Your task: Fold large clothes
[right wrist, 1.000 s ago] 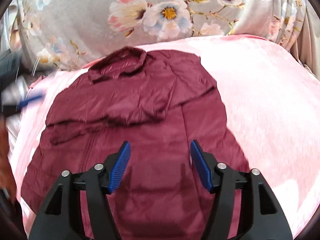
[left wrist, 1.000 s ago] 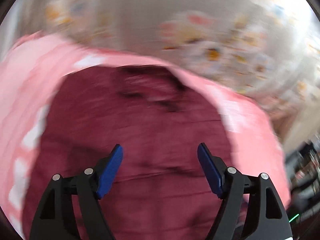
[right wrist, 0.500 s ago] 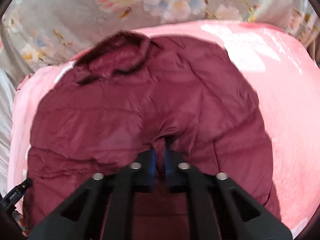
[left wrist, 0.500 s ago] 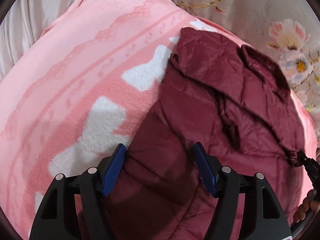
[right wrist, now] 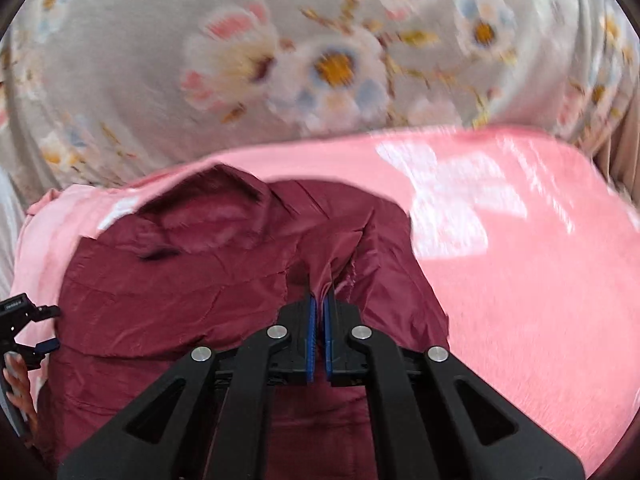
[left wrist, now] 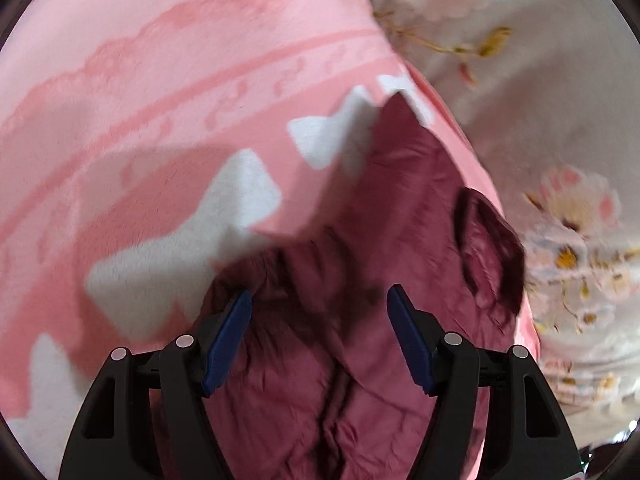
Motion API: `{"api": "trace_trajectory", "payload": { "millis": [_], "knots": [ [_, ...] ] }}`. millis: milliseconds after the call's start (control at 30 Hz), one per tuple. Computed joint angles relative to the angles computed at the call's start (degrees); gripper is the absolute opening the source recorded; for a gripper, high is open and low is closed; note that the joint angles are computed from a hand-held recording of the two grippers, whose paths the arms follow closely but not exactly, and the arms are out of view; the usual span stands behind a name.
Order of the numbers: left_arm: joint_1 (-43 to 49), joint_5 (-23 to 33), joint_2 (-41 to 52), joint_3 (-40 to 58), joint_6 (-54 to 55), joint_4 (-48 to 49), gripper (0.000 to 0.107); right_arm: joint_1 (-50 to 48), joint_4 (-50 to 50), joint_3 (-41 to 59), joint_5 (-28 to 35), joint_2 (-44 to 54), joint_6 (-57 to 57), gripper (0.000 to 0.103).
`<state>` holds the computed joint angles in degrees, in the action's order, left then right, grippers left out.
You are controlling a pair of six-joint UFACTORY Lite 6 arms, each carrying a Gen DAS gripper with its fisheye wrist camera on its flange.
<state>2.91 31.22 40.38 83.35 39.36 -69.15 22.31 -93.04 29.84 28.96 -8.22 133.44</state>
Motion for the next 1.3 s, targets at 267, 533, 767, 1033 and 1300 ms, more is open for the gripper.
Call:
{"api": "trace_trajectory", "payload": {
  "millis": [267,533,767,1033,1300],
  "knots": [
    [-4.87,-12.60,-1.40,-1.50,-11.70,18.43,0.004,-2.47,-27.17,-3.10,-3.11,13.87,28.92,0.002],
    [-7.70,-15.36,-13.71,-8.50,-32.40,45.50,0.004,-1.20,2.90,-4.84,-4.89,-5.87,-1.88,0.007],
    [-15.99,-12.60,-14.47,-0.13,-42.74,54.58,0.016,-1.92,2.59,9.11,-5.41,3.04,-4.03,0.009],
    [-20.51,-11.90,-2.32,4.85,-55.48,69.68,0.017,8.27,13.86,-4.06,7.77,-22.45,-8.46,0.009],
    [-20.63,-10.38,-0.72,8.92,-48.32,59.49,0.017,-1.01,6.73,9.74,-4.40,-0.36,-11.68,0.023]
  ]
}}
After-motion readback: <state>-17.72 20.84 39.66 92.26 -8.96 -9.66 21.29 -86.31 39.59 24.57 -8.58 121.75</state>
